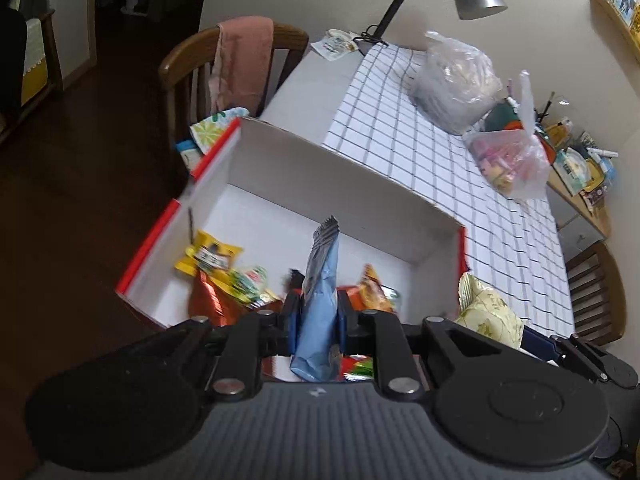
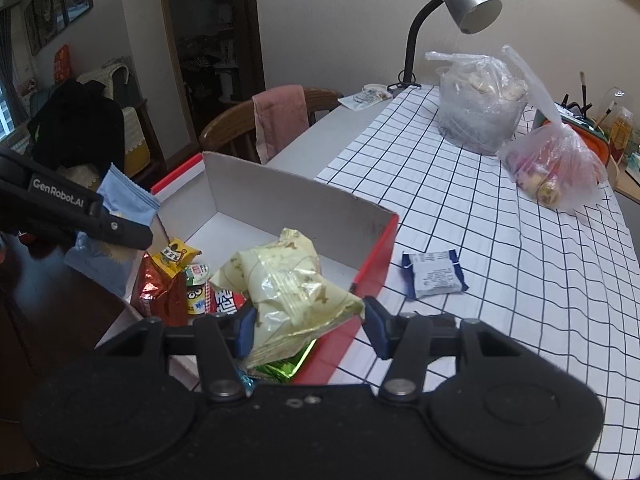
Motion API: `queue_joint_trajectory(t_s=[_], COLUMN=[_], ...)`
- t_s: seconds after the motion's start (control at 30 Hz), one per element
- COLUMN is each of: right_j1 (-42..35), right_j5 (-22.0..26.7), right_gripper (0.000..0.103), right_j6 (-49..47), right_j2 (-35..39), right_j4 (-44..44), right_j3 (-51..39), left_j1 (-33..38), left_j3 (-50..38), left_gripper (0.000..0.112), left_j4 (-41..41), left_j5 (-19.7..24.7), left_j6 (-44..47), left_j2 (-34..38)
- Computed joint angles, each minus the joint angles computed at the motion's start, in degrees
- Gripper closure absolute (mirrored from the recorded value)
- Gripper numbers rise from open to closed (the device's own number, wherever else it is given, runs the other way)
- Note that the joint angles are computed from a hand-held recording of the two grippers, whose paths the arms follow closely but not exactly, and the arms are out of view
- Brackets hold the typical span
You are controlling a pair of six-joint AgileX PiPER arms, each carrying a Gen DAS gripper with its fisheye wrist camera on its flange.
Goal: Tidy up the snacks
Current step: 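Carry the light-blue packet and cream bag with both tools over the box, then open both tools to drop the packet and cream bag into the box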
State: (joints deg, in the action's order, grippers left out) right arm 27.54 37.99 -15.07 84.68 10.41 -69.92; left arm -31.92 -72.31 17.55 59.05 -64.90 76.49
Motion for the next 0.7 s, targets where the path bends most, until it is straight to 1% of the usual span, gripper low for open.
queue_joint_trajectory(t_s=[0.13, 0.2, 0.33, 0.47, 0.63, 0.7], right_j1=[4.47, 6.14, 8.93, 11.20, 13.10, 13.28], right_j5=[-1.06, -0.84, 0.13, 0.01, 0.41, 0.60], right_gripper=[0.050, 0.050, 0.050, 0.050, 0.050, 0.050], right_j6=[8.72, 11.64, 15.82, 19.15, 22.92, 23.34], right_j2=[4.27, 6.66, 11.02, 14.27, 18.40, 19.36], right_j4=[-7.22, -9.61, -13.56, -17.74, -22.58, -23.17], right_j3=[-2.83, -4.59, -7.75, -9.22, -12.15, -13.15], left_j1=[5.04, 7.78, 11.88, 13.95, 14.30, 13.83], left_j3=[1.54, 2.21, 2.56, 4.18, 6.58, 7.18], left_gripper=[0.095, 0.095, 0.095, 0.095, 0.095, 0.095], left_j4=[-2.19, -4.09, -6.79, -8.55, -10.00, -9.84], left_j5=[-2.35, -3.86, -5.43, -6.80, -8.43, -8.77], left_j6=[6.29, 9.76, 14.89, 17.61, 19.20, 19.33], left_j2=[0.27, 0.65, 2.87, 4.21, 4.45, 4.25])
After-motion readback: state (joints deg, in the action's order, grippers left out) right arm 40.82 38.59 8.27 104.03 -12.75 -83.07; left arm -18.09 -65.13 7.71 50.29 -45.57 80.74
